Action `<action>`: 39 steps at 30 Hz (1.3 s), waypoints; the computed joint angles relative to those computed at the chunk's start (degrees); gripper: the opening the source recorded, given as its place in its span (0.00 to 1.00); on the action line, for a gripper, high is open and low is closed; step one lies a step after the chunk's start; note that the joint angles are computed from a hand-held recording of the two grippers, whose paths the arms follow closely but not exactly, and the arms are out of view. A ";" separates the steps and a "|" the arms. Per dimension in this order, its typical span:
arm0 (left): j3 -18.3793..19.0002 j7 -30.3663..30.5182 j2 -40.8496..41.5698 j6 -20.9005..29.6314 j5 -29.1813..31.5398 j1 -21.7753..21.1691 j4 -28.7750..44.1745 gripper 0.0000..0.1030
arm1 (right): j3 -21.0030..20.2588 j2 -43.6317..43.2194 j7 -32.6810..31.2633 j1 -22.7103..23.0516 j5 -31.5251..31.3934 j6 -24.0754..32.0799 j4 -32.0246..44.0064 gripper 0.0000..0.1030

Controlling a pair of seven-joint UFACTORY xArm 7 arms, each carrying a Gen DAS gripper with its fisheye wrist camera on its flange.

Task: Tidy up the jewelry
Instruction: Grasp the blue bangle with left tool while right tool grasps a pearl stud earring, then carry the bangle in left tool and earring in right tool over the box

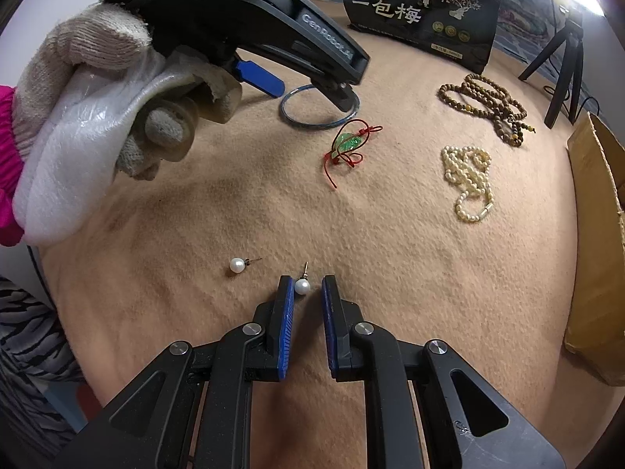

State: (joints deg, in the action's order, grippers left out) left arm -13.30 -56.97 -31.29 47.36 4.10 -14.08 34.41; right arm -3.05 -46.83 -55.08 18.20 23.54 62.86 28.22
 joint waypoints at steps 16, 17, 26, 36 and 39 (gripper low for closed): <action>-2.51 -3.94 6.13 2.38 6.86 -0.24 3.62 0.73 | 0.23 -0.20 -0.10 0.04 -0.22 -0.12 -0.10 0.11; -2.67 -4.26 6.30 2.58 7.47 -0.26 3.74 0.72 | 0.22 -0.21 -0.09 0.05 -0.23 -0.13 -0.10 0.08; -2.08 -4.87 4.57 3.33 8.31 -0.75 2.90 0.72 | -0.57 -0.40 -0.22 -0.24 0.57 0.07 0.33 0.06; -2.85 -5.73 -1.44 5.76 8.96 0.56 2.37 0.71 | -1.82 0.47 0.03 -0.95 2.18 -1.02 2.83 0.06; -3.56 -6.09 -2.39 6.18 9.74 1.03 3.54 0.71 | -2.58 0.67 0.01 -1.51 2.69 -1.26 4.09 0.06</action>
